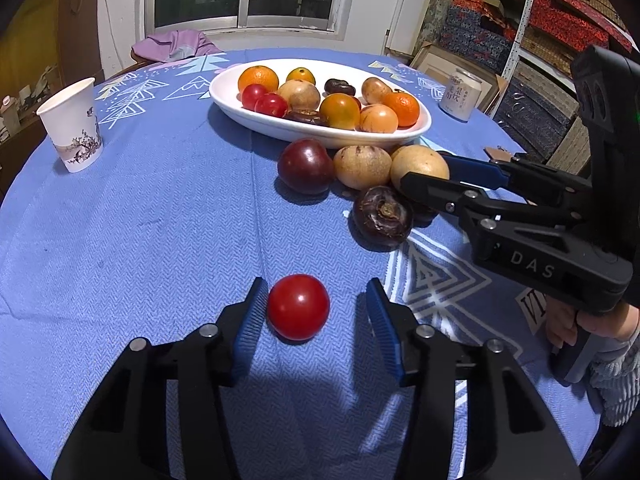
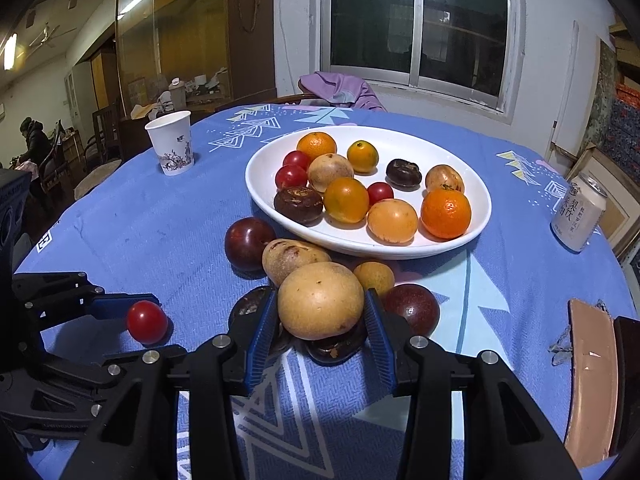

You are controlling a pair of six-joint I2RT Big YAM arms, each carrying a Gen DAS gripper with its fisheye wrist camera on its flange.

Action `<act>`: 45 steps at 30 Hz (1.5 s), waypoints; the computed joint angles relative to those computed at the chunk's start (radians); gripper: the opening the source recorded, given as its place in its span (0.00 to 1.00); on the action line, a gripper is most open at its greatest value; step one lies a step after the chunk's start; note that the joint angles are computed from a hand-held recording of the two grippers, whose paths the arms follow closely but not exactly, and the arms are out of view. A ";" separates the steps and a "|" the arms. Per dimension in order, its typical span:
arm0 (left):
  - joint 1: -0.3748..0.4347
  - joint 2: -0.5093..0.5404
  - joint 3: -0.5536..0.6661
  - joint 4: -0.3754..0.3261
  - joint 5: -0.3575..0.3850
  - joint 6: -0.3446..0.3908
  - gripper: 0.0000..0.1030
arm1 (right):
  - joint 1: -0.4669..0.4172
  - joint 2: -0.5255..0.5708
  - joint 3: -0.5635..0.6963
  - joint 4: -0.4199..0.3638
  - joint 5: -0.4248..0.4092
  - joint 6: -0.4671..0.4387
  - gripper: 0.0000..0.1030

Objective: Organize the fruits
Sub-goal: 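Grasp the red tomato with the left tool while the right tool grasps a pale pear, then carry the tomato to the plate while the right tool carries the pear there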

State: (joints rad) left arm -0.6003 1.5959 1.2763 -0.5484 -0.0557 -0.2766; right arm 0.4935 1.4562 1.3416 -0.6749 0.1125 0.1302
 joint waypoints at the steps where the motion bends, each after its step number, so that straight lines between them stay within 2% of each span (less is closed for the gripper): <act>1: 0.000 -0.001 -0.001 0.001 -0.001 -0.002 0.46 | 0.000 -0.001 -0.001 0.000 -0.001 0.000 0.44; 10: 0.002 -0.007 -0.009 0.008 0.001 -0.009 0.42 | -0.002 -0.007 -0.007 0.004 -0.011 0.012 0.43; 12: 0.003 -0.012 -0.014 0.016 0.004 -0.012 0.38 | -0.006 -0.015 -0.014 0.005 -0.020 0.023 0.42; 14: 0.001 -0.022 -0.026 0.035 0.004 -0.010 0.34 | -0.015 -0.035 -0.028 0.014 -0.041 0.039 0.42; 18: -0.015 -0.042 -0.043 0.066 -0.026 0.012 0.34 | -0.038 -0.096 -0.067 0.055 -0.074 0.076 0.42; 27: -0.023 -0.037 -0.037 0.017 -0.005 0.017 0.35 | -0.061 -0.088 -0.065 0.032 -0.093 0.099 0.43; 30: -0.020 -0.037 -0.040 0.019 0.008 0.014 0.30 | -0.064 -0.088 -0.067 0.030 -0.094 0.101 0.43; 39: -0.036 -0.033 -0.034 0.019 -0.002 0.047 0.29 | -0.051 -0.069 -0.059 0.011 -0.075 0.084 0.42; 45: -0.041 -0.075 -0.073 0.100 -0.056 0.041 0.29 | -0.069 -0.104 -0.078 0.048 -0.087 0.109 0.42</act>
